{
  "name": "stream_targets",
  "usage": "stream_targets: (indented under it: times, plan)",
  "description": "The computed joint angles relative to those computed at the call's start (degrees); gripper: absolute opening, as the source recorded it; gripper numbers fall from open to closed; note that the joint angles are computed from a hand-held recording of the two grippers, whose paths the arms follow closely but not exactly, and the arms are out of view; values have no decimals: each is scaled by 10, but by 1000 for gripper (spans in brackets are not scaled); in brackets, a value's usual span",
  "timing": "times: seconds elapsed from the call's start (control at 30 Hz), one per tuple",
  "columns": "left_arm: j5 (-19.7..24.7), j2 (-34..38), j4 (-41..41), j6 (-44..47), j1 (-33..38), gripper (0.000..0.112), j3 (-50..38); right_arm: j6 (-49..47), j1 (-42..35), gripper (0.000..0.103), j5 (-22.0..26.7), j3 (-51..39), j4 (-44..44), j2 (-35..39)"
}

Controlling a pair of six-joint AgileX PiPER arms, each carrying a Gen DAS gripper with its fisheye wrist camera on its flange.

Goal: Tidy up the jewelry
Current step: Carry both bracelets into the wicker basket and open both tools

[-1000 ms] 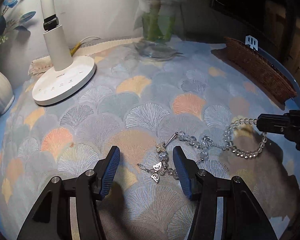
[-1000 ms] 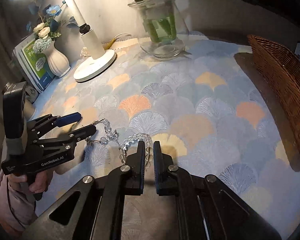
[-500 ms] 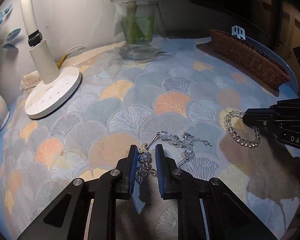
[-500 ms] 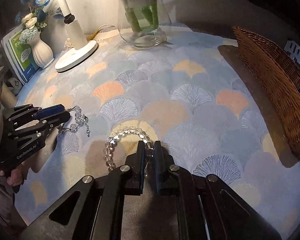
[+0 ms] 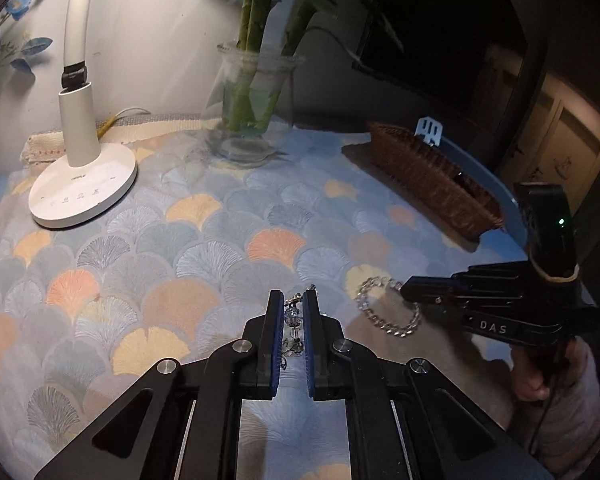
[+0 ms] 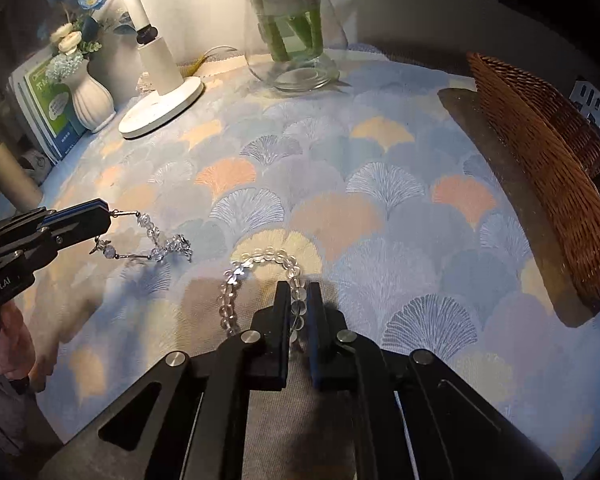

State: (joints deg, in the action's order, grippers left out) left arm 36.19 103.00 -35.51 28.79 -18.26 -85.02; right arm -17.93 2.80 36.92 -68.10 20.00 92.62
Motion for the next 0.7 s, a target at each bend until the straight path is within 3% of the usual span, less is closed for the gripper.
stream_targets:
  times: [0.23,0.33,0.7]
  plan:
    - [28,-30,-32,23,-17,9,-14,-87,-62,8,80,3,124,-63]
    - [35,-30,-10,5,-38,9,-35,-106,-107,8,143,-14,179,-66]
    - [87,30,38,-61,-101,9,-177,-157,-243,8,209,-27,233,-104]
